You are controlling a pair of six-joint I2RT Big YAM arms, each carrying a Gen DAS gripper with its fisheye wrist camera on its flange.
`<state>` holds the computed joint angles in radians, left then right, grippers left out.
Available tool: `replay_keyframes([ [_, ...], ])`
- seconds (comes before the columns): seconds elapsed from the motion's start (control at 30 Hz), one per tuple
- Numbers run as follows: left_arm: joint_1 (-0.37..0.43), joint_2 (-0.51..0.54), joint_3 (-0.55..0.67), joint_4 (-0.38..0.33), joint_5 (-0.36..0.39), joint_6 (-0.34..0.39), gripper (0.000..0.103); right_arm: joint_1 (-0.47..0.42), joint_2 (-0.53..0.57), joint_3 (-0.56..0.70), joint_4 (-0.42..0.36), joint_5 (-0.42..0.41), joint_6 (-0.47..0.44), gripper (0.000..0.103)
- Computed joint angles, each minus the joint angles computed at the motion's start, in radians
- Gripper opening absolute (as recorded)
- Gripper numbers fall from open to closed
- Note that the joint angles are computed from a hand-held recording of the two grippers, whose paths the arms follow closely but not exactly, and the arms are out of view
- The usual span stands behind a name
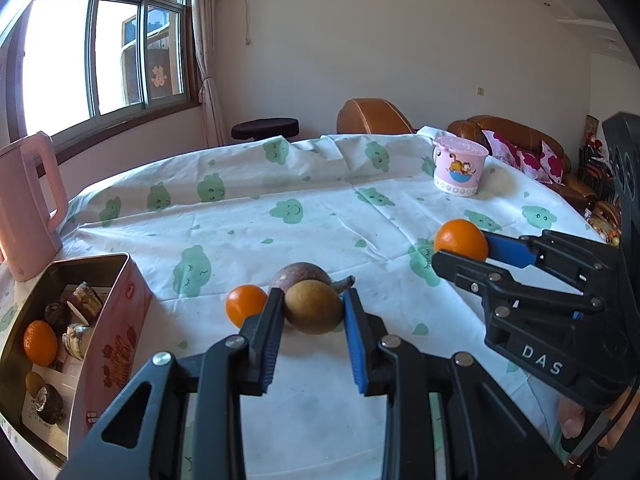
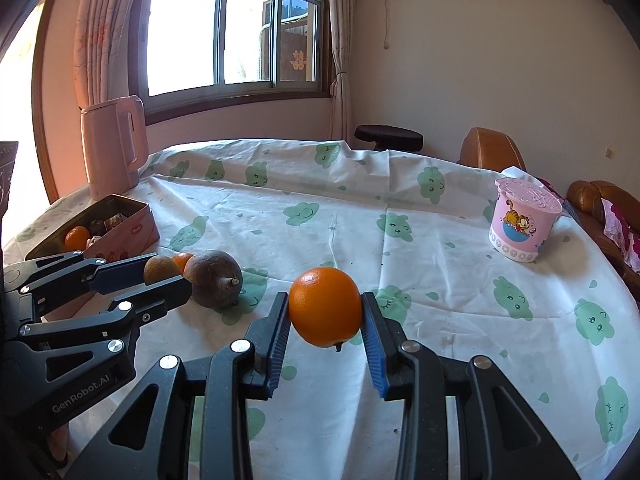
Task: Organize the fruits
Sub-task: 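Lift the tan fruit with the left tool while the right tool lifts the mandarin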
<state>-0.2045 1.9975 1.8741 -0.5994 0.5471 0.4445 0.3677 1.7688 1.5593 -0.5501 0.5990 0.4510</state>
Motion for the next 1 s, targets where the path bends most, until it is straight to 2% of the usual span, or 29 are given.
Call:
replay_keyframes([
  [1.0,0.017,-0.064,-0.115,0.187,0.024,-0.071,0.031,0.024,-0.049,-0.082,0.15,0.086,-0.043,0.037],
])
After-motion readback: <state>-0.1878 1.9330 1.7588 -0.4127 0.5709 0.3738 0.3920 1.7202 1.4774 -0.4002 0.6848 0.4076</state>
